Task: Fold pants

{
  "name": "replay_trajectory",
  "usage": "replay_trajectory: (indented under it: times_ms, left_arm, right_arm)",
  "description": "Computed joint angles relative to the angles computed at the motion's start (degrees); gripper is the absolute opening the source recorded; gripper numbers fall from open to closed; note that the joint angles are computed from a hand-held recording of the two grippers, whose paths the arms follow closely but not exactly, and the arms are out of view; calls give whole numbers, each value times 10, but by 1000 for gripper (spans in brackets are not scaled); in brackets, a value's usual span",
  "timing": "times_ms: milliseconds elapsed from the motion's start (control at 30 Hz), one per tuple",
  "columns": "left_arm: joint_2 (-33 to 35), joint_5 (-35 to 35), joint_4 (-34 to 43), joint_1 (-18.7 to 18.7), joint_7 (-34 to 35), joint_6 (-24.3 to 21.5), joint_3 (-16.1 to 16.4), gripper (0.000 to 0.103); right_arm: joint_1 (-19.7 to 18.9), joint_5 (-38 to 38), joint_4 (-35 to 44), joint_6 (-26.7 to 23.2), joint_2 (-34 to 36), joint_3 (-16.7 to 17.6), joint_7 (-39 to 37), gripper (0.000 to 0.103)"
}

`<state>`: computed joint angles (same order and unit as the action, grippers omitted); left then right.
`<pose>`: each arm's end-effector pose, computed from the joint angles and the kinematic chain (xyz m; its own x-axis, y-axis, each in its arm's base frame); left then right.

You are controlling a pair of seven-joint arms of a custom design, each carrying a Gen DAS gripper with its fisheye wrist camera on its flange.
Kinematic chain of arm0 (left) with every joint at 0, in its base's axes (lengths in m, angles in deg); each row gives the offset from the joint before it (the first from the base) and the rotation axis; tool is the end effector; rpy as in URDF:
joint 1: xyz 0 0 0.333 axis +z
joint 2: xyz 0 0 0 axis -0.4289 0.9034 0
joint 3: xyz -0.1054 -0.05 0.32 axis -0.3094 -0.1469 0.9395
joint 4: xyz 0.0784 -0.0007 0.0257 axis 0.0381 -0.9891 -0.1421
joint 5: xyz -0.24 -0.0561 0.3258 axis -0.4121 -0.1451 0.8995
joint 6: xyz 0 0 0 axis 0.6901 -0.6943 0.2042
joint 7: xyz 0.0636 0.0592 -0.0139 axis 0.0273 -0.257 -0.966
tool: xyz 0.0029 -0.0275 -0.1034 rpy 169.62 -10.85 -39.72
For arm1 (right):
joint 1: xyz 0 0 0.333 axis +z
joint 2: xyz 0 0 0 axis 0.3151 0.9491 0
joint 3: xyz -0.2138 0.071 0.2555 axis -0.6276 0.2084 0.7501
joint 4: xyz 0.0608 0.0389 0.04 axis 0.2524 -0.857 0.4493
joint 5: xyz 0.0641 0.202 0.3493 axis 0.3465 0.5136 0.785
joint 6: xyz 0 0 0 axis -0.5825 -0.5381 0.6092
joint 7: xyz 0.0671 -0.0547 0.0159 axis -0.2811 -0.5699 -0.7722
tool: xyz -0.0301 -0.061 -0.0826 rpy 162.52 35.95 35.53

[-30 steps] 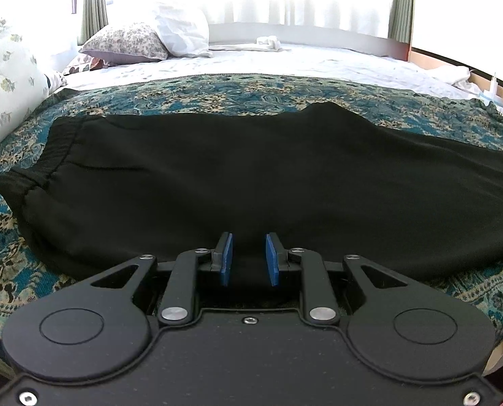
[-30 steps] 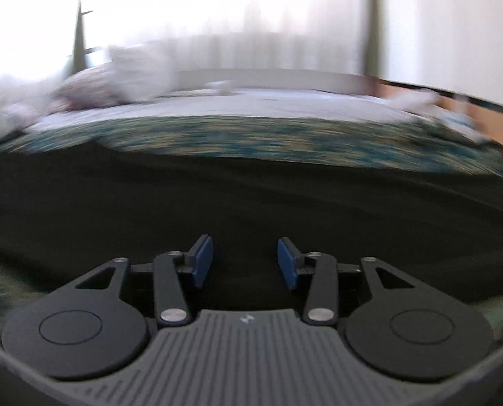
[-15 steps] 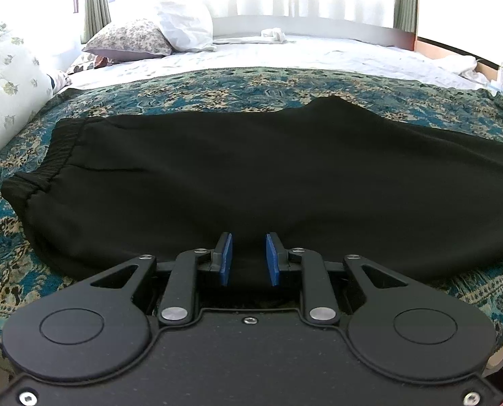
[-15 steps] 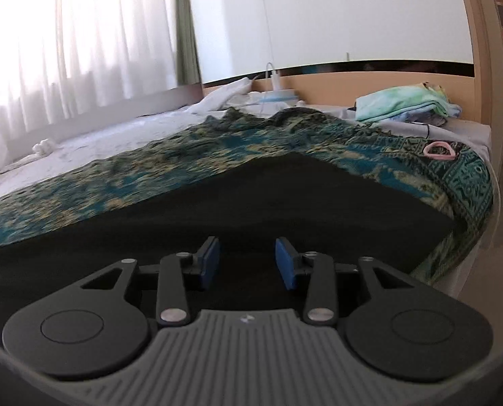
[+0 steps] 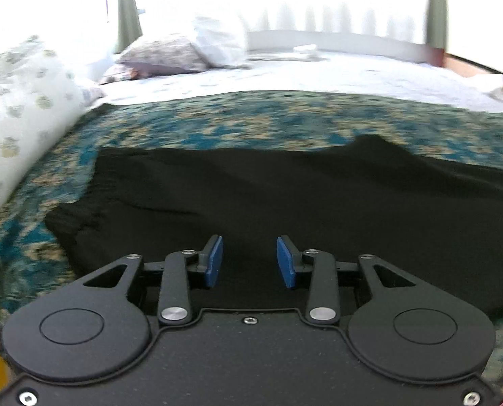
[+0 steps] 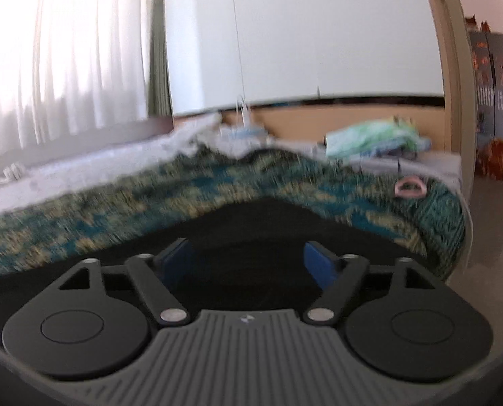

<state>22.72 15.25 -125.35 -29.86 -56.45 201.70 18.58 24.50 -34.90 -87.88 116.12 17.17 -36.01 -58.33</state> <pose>0.5816 -0.1654 0.4921 -0.0446 -0.9948 -0.0920 -0.5905 0.1005 -0.8008 0.4163 0.0490 0.4403 -0.8036 -0.5875 -0.0951 -0.0860 0.2726 -0.9583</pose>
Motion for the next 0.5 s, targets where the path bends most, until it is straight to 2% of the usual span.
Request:
replay_trajectory:
  times_ms: [100, 167, 233, 433, 500]
  left_arm:
    - [14, -22, 9, 8, 0, -63, -5, 34]
    - [15, 44, 8, -2, -60, -72, 13, 34]
    - [12, 57, 11, -4, -56, -113, 9, 34]
    - [-1, 40, 9, 0, -72, -157, 0, 34]
    - [-6, 40, 8, 2, -71, -151, -3, 32]
  right_arm:
    - [5, 3, 8, -14, 5, 8, -3, 89]
    - [7, 2, 11, -15, 8, 8, -12, 89]
    - [9, 2, 15, -16, 13, 8, -24, 89]
    - [15, -5, 18, -16, 19, 9, -41, 89]
    - [17, -10, 16, -13, 16, 8, -38, 89]
